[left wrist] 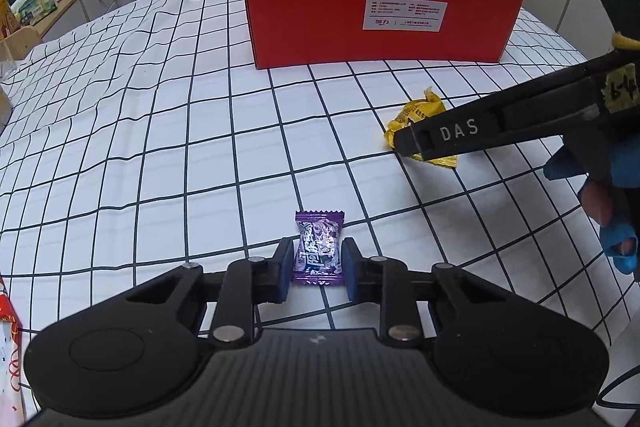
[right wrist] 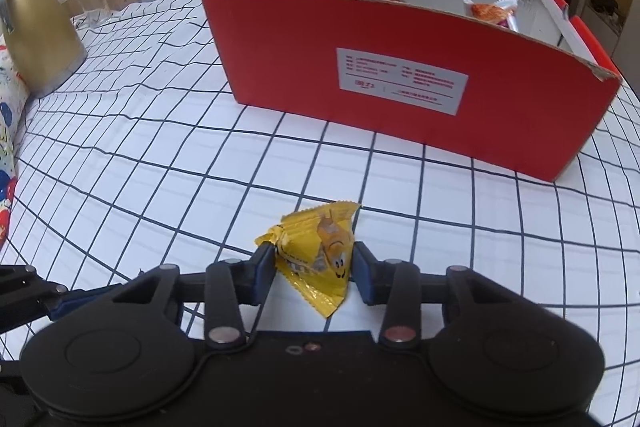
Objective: Organize snacks
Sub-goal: 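Grasp the purple candy with the left tool while the right tool grasps the yellow M&M bag, then carry the purple candy and yellow bag with both tools into the red box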
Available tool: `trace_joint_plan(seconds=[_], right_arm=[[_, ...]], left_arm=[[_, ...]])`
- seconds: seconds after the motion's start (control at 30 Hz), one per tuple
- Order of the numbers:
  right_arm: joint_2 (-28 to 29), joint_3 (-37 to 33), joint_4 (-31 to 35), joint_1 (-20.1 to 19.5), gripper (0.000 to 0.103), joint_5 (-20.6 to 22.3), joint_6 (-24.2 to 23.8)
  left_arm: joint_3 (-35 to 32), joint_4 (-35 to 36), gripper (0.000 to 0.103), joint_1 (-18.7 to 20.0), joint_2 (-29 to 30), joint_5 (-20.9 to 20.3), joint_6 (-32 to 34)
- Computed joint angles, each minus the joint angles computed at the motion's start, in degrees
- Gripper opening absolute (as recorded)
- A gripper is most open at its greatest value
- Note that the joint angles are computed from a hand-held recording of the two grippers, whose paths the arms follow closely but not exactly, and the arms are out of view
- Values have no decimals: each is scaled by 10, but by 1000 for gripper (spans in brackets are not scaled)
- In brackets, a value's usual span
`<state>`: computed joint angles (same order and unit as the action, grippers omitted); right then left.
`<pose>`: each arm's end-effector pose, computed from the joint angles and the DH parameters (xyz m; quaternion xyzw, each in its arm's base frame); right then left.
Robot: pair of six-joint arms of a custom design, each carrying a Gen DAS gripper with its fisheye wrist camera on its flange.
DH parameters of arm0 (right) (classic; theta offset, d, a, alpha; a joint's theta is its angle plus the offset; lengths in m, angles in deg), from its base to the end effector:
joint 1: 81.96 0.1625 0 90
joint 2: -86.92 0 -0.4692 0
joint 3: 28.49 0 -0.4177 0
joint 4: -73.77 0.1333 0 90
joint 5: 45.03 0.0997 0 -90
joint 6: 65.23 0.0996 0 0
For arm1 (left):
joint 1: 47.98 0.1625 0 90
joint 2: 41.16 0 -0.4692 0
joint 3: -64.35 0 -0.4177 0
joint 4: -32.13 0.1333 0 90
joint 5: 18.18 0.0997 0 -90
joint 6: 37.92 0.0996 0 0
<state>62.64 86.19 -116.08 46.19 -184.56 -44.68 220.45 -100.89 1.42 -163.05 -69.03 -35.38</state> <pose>0.3749 -0.3842 -0.1097 0.1043 -0.8996 0.2698 0.3272 0.0137 -0.2855 0.2650 0.3214 0.8831 -0.1773 0.2922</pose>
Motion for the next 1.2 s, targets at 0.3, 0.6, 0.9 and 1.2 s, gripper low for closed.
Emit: trace_joint_plan(seconds=[0.3, 0.6, 0.9, 1.2], right_arm=[[-18, 28, -3, 11, 34, -1, 51], [-42, 43, 33, 44, 32, -18, 89], [-81, 55, 102, 77, 32, -28, 145], [-107, 61, 121, 101, 32, -41, 159]], left_arm=[[-13, 23, 23, 3, -2, -3, -50], [-32, 77, 23, -26, -27, -5, -99], [-65, 144, 23, -64, -41, -2, -155], [-93, 168, 23, -101, -38, -8, -171]])
